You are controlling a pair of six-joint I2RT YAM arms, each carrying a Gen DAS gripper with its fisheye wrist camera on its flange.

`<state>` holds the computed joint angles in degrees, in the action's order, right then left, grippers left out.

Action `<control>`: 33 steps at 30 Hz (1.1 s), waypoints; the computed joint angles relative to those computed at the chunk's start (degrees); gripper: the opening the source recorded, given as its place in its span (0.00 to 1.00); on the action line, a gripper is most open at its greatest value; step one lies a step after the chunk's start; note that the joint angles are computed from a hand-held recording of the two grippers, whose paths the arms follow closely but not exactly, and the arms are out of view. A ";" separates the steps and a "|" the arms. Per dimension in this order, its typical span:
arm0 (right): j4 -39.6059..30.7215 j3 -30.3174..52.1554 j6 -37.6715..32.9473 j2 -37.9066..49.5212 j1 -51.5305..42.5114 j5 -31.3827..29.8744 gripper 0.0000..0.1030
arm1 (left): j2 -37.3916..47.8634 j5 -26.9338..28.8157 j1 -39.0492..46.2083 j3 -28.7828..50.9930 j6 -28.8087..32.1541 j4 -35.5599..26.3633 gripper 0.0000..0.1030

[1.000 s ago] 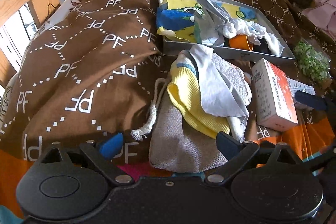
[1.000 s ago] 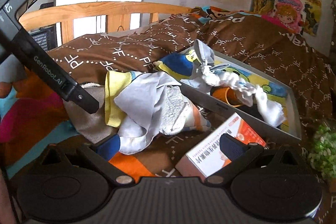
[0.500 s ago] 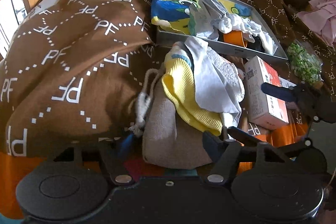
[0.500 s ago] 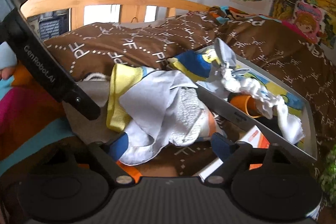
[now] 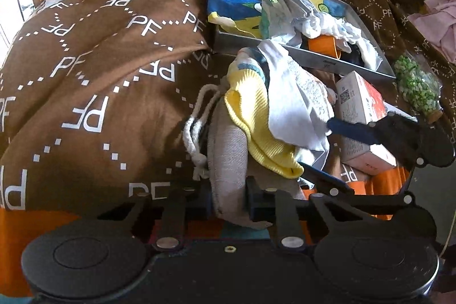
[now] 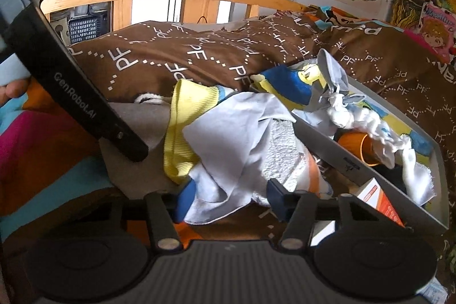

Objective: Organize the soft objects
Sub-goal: 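Grasp the beige drawstring bag with the left tool while the right tool grasps a white cloth, then carry the beige bag with the left tool while the right tool carries the white cloth to the tray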

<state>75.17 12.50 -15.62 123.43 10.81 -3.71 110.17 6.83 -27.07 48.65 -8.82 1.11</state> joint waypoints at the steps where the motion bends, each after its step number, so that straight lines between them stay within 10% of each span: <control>1: -0.14 -0.03 0.27 -0.05 -0.07 -0.27 0.51 | -0.03 0.17 0.02 -0.05 -0.08 0.15 0.18; 14: -3.99 0.12 2.67 -2.23 -0.51 -2.17 0.12 | -2.98 -0.27 -0.53 -3.16 -0.30 4.96 0.08; 22: 5.88 -4.01 2.59 -1.43 2.37 6.83 0.08 | -7.49 -5.32 -2.21 -8.53 0.23 12.83 0.07; 33: -3.48 -7.05 9.13 -12.66 -3.73 -6.79 0.05 | -11.81 -10.63 -4.70 -14.11 2.04 21.75 0.06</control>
<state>71.69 5.44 -6.49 110.77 7.08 -10.50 98.36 -3.80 -31.77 34.54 -6.77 22.85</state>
